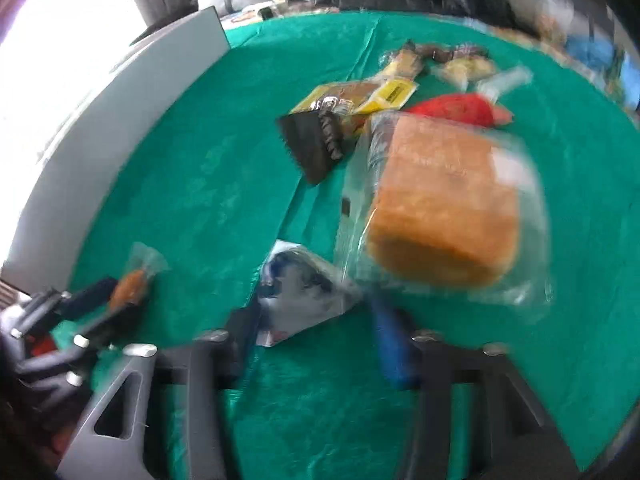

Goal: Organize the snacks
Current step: 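Carry the sausage bun toward the box with the left gripper while the right gripper grasps the white triangular pack, then release the sausage bun into the box with the left gripper while the right gripper drops the white pack there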

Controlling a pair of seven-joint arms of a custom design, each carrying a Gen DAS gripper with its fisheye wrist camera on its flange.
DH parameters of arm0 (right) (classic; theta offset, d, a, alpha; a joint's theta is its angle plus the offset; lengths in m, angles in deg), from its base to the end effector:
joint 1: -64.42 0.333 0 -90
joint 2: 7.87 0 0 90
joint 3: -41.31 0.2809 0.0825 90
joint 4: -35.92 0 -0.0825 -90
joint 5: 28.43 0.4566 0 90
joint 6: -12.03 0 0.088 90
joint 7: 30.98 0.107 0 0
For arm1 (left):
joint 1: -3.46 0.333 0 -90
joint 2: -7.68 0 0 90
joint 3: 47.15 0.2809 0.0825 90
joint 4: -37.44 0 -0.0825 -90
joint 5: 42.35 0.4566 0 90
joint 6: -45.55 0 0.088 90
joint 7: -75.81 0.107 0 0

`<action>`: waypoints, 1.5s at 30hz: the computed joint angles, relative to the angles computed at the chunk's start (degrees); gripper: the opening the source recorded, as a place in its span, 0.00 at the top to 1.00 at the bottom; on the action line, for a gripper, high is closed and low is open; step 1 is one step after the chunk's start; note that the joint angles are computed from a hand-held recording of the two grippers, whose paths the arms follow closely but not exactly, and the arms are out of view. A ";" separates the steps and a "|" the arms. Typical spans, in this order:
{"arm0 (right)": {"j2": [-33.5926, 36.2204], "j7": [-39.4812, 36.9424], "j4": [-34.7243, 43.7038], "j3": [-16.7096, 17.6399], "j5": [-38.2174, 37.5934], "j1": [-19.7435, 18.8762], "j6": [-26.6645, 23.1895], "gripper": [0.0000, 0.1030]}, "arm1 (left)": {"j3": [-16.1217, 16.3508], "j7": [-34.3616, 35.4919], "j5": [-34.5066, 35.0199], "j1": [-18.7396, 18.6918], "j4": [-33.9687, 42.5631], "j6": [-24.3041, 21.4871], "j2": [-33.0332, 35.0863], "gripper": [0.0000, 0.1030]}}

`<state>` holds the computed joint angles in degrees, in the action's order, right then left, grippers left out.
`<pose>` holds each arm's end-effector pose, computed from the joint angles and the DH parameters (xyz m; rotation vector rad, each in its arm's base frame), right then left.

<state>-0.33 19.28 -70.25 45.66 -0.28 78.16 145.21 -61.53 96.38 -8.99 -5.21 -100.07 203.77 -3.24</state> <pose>0.6531 0.2207 0.4233 -2.3794 1.0663 -0.0506 0.5166 -0.2438 0.3635 -2.1533 1.5634 -0.7210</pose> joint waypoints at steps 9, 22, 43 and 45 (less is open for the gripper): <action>-7.03 -3.73 -3.51 -2.37 12.75 -3.48 -11.01 0.64 | 1.95 -0.05 -9.41 0.11 -5.83 11.64 -4.11 0.72; -3.16 -3.67 13.12 1.22 25.96 1.21 -21.68 0.63 | 5.69 6.70 -15.04 9.24 -15.63 0.99 -33.95 0.68; -4.55 -9.60 -7.23 -3.22 9.19 -2.23 9.12 0.23 | -3.59 9.32 7.11 13.23 12.45 -17.25 1.27 0.11; -3.48 -6.85 -7.74 -4.31 9.57 -4.31 9.96 0.23 | -3.84 10.46 9.87 11.26 17.01 -21.97 5.57 0.20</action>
<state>-3.81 12.43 -77.99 41.35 9.29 73.86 155.17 -65.37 106.85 0.89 6.05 -83.06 181.79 2.33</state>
